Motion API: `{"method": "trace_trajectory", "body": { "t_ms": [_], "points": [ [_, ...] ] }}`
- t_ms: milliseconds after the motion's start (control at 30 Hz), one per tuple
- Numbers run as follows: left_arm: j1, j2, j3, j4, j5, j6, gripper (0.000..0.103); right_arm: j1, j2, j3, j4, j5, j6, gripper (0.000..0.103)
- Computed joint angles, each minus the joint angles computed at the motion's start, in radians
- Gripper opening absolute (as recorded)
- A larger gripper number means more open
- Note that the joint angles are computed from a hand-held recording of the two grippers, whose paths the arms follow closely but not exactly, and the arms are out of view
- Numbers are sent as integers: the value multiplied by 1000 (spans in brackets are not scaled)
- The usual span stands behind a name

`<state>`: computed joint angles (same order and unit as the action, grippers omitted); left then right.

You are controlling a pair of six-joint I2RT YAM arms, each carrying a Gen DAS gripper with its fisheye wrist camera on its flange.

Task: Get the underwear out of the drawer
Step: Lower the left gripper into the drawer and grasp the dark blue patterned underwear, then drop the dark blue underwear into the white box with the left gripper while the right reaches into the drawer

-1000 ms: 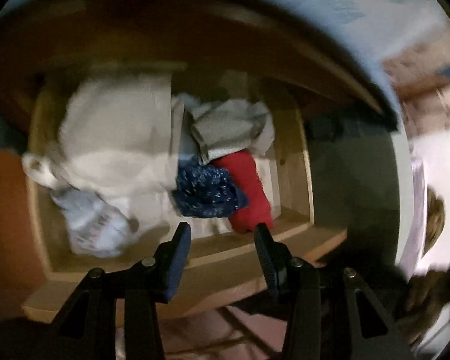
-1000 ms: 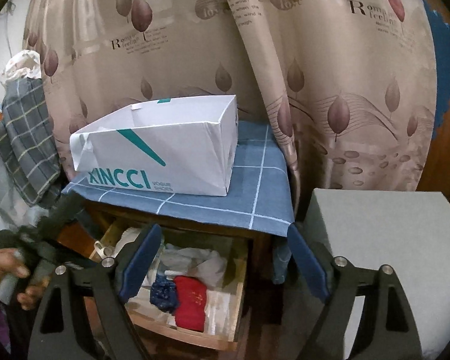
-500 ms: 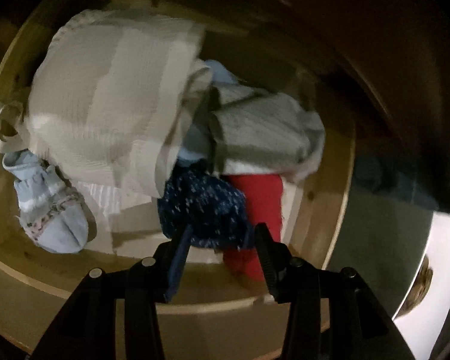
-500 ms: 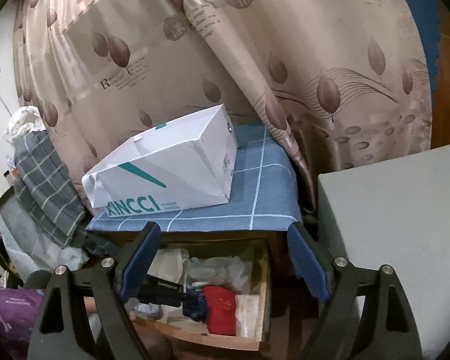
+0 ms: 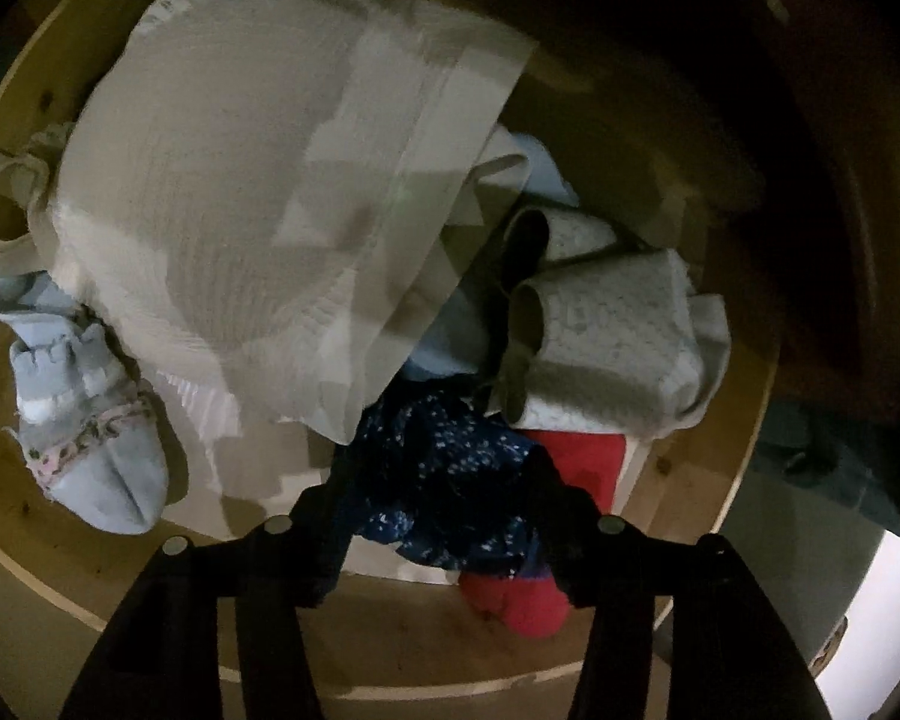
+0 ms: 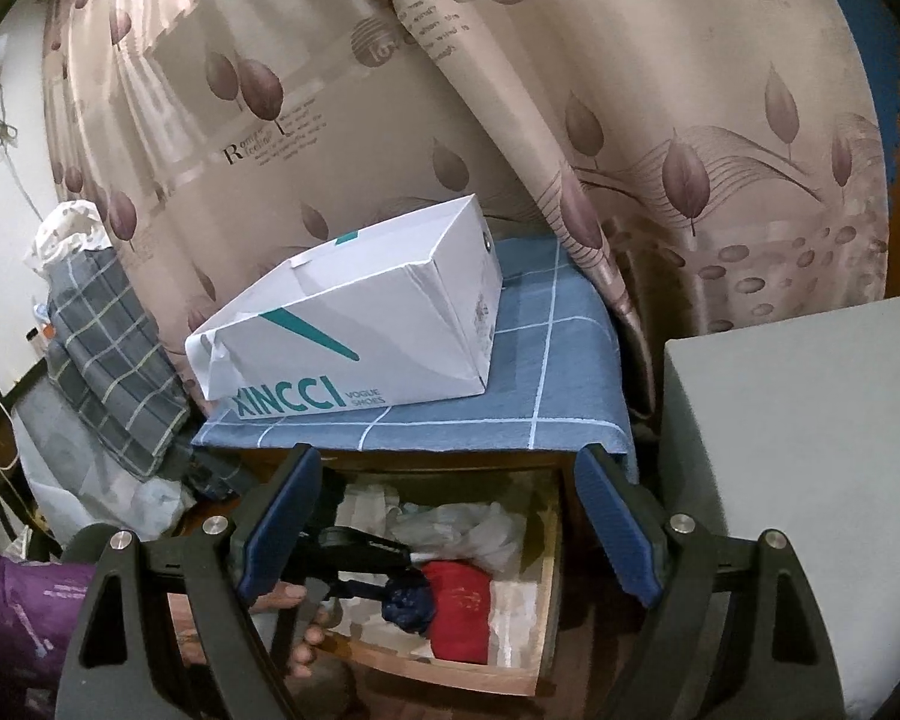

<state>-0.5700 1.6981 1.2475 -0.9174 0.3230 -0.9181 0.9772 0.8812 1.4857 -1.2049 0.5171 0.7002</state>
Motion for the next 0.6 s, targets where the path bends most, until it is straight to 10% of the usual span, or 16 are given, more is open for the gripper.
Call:
{"method": "trace_trajectory", "body": {
  "t_ms": [233, 400, 600],
  "points": [
    [7, 6, -36, 52, 20, -6, 58, -13, 0, -2, 2, -14, -3, 84],
    [8, -24, -61, 61, -3, 67, 24, -21, -8, -15, 6, -17, 4, 85],
    [-25, -215, -153, 99, -49, 88, 14, -60, -27, -32, 7, -43, 17, 92]
  ]
}}
